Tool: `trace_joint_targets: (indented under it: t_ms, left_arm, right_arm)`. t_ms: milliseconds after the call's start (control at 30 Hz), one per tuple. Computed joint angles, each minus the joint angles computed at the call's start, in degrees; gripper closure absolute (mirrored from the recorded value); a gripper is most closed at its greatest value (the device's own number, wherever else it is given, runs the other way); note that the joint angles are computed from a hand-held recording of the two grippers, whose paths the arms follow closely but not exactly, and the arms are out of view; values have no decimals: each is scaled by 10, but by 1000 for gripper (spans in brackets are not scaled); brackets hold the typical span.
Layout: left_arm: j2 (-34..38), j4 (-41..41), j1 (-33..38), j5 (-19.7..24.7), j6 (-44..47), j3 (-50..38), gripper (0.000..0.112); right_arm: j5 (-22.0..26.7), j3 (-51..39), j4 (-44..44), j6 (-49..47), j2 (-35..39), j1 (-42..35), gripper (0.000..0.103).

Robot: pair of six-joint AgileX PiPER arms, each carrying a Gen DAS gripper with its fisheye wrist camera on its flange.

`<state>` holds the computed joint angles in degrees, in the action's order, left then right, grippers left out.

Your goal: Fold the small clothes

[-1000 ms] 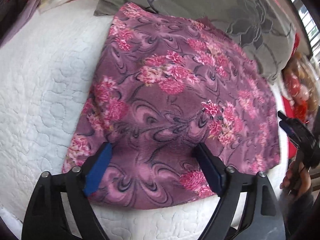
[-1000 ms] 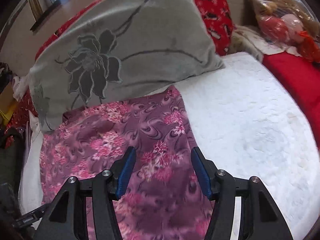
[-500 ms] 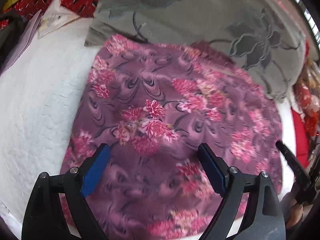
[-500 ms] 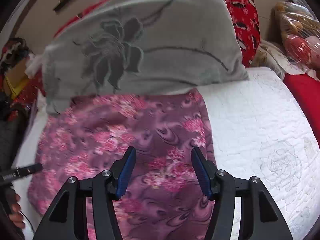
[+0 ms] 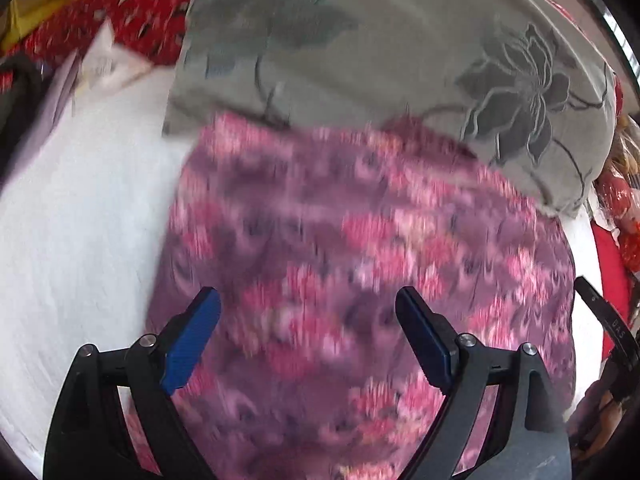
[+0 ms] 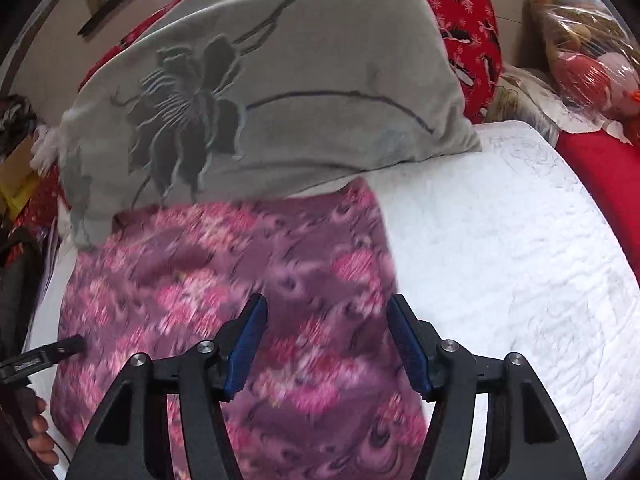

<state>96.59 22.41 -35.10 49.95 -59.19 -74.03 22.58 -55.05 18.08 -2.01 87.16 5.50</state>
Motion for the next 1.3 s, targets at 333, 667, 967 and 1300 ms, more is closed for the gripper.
trace_joint_targets:
  t_ms: [333, 667, 967, 1300]
  left_arm:
    - [64, -182, 113, 16, 221, -72, 21]
    - [-79, -238, 255, 20, 324, 61, 21]
    - [-150, -317, 363, 32, 439, 124, 21]
    - [-147, -425, 402, 66, 540, 133, 21]
  right_arm:
    - [34, -44, -167, 156, 54, 19, 36]
    - [52, -2, -62, -43, -40, 271, 35]
    - [95, -94, -483, 292, 95, 611, 35]
    - [320, -199, -898, 585, 271, 752, 41]
